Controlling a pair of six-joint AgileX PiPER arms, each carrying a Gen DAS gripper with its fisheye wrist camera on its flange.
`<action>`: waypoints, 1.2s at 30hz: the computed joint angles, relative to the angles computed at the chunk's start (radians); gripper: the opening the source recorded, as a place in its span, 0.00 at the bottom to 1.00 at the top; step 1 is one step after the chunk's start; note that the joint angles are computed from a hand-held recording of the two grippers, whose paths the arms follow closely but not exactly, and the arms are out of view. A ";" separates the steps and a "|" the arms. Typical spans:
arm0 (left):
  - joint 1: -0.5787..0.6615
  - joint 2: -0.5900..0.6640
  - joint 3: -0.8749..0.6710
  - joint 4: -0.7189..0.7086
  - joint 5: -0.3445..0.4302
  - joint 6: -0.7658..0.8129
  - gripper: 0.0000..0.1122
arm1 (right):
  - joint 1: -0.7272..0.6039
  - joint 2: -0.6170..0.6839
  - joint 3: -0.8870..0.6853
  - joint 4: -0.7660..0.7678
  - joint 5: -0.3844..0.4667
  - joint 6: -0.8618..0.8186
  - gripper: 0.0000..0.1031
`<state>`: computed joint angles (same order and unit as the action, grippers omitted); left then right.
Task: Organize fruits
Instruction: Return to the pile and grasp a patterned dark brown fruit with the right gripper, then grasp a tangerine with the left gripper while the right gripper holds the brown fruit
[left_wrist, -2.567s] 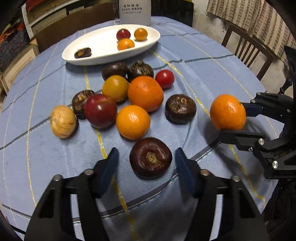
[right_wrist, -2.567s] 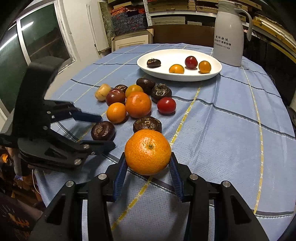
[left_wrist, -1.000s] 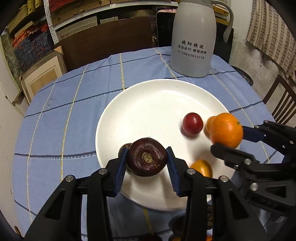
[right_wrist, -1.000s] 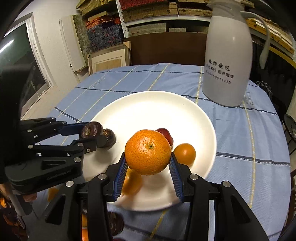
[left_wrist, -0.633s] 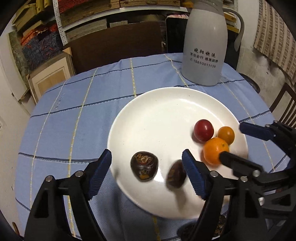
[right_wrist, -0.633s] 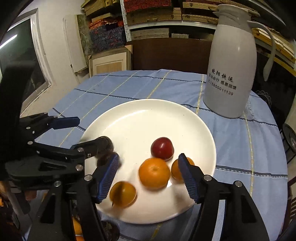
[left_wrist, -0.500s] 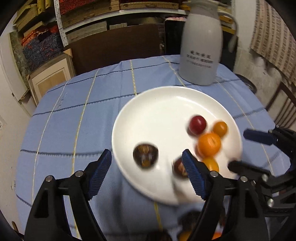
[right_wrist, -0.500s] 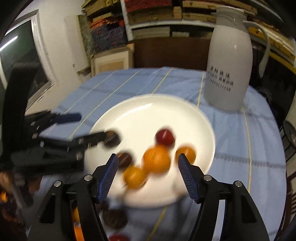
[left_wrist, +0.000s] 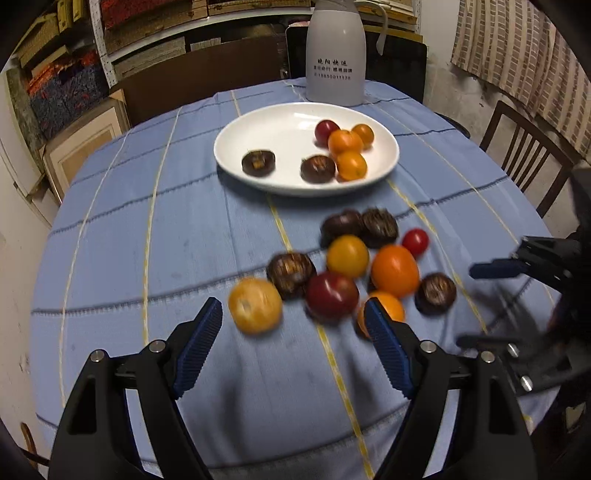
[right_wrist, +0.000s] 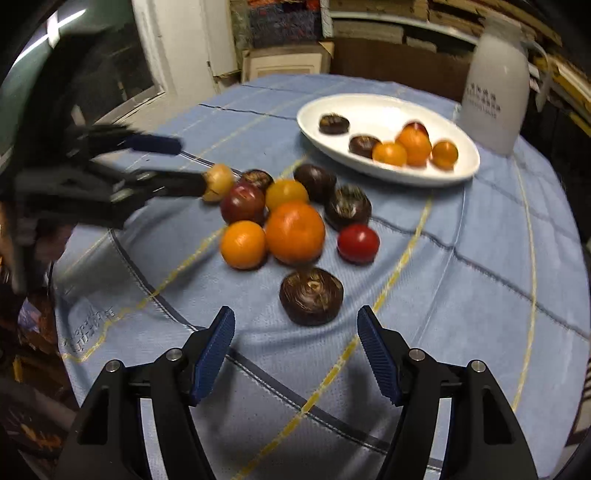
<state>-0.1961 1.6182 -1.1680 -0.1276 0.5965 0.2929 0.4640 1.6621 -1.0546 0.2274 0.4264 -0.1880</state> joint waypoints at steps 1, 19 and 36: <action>0.003 -0.007 0.017 -0.010 0.001 0.001 0.69 | 0.004 0.013 -0.006 -0.036 -0.005 0.039 0.67; -0.085 0.024 0.065 -0.059 -0.006 -0.050 0.69 | 0.022 0.040 0.012 -0.177 -0.088 0.126 0.41; -0.171 0.153 -0.028 0.079 -0.022 -0.311 0.33 | -0.082 -0.037 0.130 0.055 -0.141 -0.098 0.41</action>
